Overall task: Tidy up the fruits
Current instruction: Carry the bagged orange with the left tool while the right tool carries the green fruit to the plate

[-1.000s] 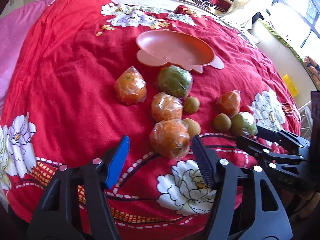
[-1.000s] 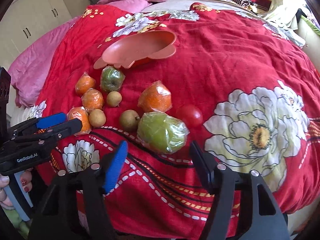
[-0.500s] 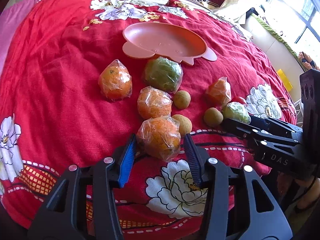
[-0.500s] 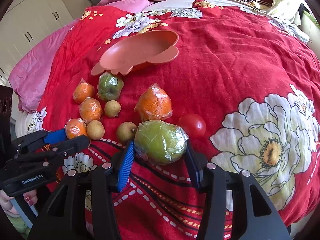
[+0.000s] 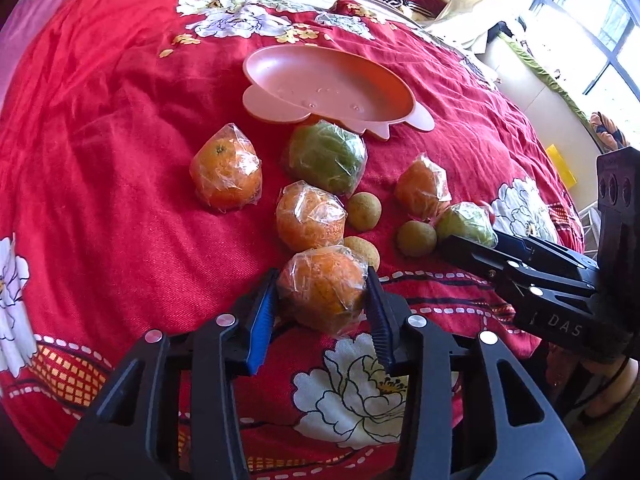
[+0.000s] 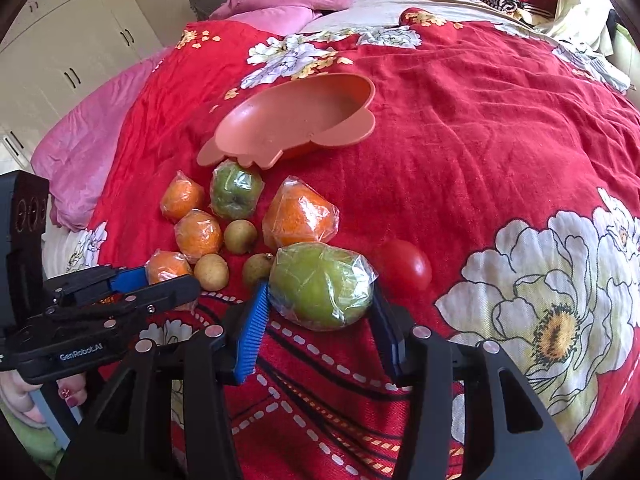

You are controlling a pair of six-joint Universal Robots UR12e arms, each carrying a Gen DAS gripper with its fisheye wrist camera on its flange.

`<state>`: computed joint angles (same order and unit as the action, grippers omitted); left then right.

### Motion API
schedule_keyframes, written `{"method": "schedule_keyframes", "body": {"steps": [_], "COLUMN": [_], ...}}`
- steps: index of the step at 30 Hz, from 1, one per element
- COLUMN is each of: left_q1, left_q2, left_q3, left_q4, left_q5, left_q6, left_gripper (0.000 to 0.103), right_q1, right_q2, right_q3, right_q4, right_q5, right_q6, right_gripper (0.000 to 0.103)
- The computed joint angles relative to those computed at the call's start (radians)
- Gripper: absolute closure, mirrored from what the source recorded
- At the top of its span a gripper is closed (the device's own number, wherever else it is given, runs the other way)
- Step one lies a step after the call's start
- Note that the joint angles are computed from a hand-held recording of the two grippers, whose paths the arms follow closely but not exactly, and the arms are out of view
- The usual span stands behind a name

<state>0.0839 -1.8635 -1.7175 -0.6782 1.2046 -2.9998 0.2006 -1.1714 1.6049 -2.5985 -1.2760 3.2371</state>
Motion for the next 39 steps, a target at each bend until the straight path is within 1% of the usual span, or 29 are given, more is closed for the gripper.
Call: {"method": "schedule_keyframes", "body": {"steps": [9,13,17,26,35,39], "left_q1": [0.018,0.025,0.029,0.026,0.003,-0.007], "left_q2": [0.018,0.011,-0.005,-0.048,-0.116,-0.152], "left_q3": [0.004,0.026,0.050,0.123,0.227,0.279], "left_q4": [0.014,0.026,0.035,0.015,-0.028,-0.067], "left_q5": [-0.044,-0.043,-0.033,-0.040,-0.021,-0.007], "left_q6": [-0.010,-0.020,-0.032,-0.041,-0.026,-0.010], "left_gripper": [0.070,0.070,0.070,0.070,0.070,0.070], "right_q1": [-0.003,-0.008,-0.009,-0.009,-0.002,0.001], "right_q2": [-0.008,0.001,0.016,0.057,0.115,0.136], "right_q3": [-0.014,-0.037,-0.065,-0.143,-0.234,-0.260], "right_q4": [-0.019,-0.020,-0.014,0.001,0.059,0.084], "right_q5": [-0.009,-0.014,-0.020,-0.017,-0.017,-0.026], "right_q6": [-0.030,-0.050,-0.069,-0.106,-0.159,-0.184], "right_gripper": [0.057,0.057,0.057,0.057,0.057,0.057]}}
